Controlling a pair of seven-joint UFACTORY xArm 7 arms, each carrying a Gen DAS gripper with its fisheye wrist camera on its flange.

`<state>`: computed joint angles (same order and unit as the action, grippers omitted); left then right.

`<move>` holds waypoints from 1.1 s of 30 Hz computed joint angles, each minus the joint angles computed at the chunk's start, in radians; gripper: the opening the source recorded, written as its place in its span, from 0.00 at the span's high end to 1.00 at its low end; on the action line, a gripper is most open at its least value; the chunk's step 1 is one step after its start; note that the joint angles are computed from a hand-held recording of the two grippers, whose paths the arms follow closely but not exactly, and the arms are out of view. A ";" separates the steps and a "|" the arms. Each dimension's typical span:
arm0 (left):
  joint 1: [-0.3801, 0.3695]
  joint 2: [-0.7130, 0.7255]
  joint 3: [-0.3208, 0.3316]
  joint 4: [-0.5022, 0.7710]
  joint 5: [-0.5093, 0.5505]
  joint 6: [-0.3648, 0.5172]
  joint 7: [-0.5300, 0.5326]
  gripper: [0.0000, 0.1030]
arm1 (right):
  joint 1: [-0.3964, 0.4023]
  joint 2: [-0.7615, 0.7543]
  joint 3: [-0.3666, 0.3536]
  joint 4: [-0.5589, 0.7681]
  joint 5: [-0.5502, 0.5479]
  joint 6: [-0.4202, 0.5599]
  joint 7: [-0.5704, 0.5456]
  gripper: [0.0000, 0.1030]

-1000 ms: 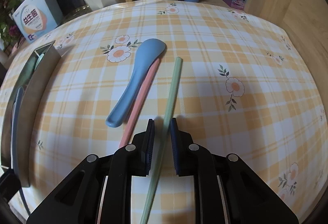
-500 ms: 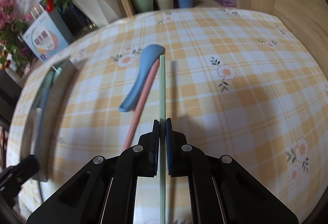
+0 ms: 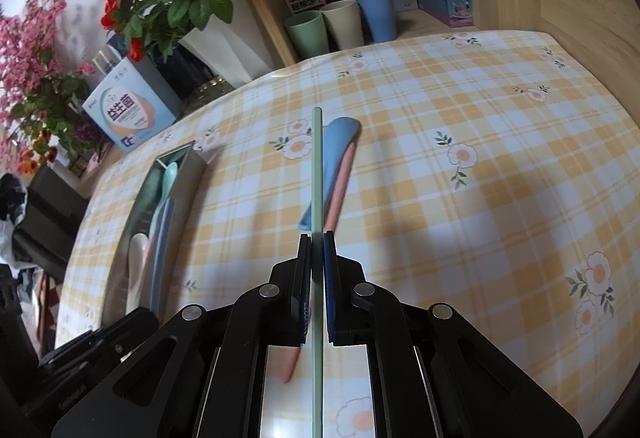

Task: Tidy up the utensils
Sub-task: 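Carry the blue chopstick into the steel tray and open the left gripper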

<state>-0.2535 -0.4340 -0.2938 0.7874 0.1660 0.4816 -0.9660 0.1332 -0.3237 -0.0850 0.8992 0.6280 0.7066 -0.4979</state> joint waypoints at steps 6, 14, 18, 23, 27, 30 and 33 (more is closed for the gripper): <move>0.007 -0.076 0.042 -0.034 -0.025 0.020 0.023 0.94 | 0.005 -0.008 -0.010 -0.003 0.029 0.017 -0.017 0.94; 0.068 -0.158 0.096 -0.041 -0.069 0.085 0.089 0.94 | 0.002 0.000 -0.017 -0.009 0.068 0.030 -0.033 0.94; 0.084 -0.123 0.125 -0.002 -0.084 0.115 0.158 0.94 | -0.004 0.008 -0.019 -0.007 0.084 0.035 -0.044 0.94; 0.105 -0.019 0.143 0.067 -0.084 0.138 0.245 0.94 | -0.016 0.023 -0.015 0.000 0.088 0.027 -0.041 0.94; 0.102 0.068 0.151 0.116 -0.080 0.163 0.320 0.94 | -0.025 0.038 -0.012 0.007 0.086 0.025 -0.037 0.94; 0.105 0.116 0.151 0.141 -0.073 0.176 0.336 0.94 | -0.032 0.048 -0.009 0.008 0.084 0.022 -0.030 0.94; 0.106 0.150 0.157 0.158 -0.075 0.192 0.346 0.94 | -0.037 0.055 -0.007 0.010 0.083 0.025 -0.028 0.94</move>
<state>-0.1479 -0.2839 -0.1365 0.9450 0.0911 0.6738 -0.6201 0.0965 -0.2687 -0.0924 0.9093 0.7113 0.7316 -0.5257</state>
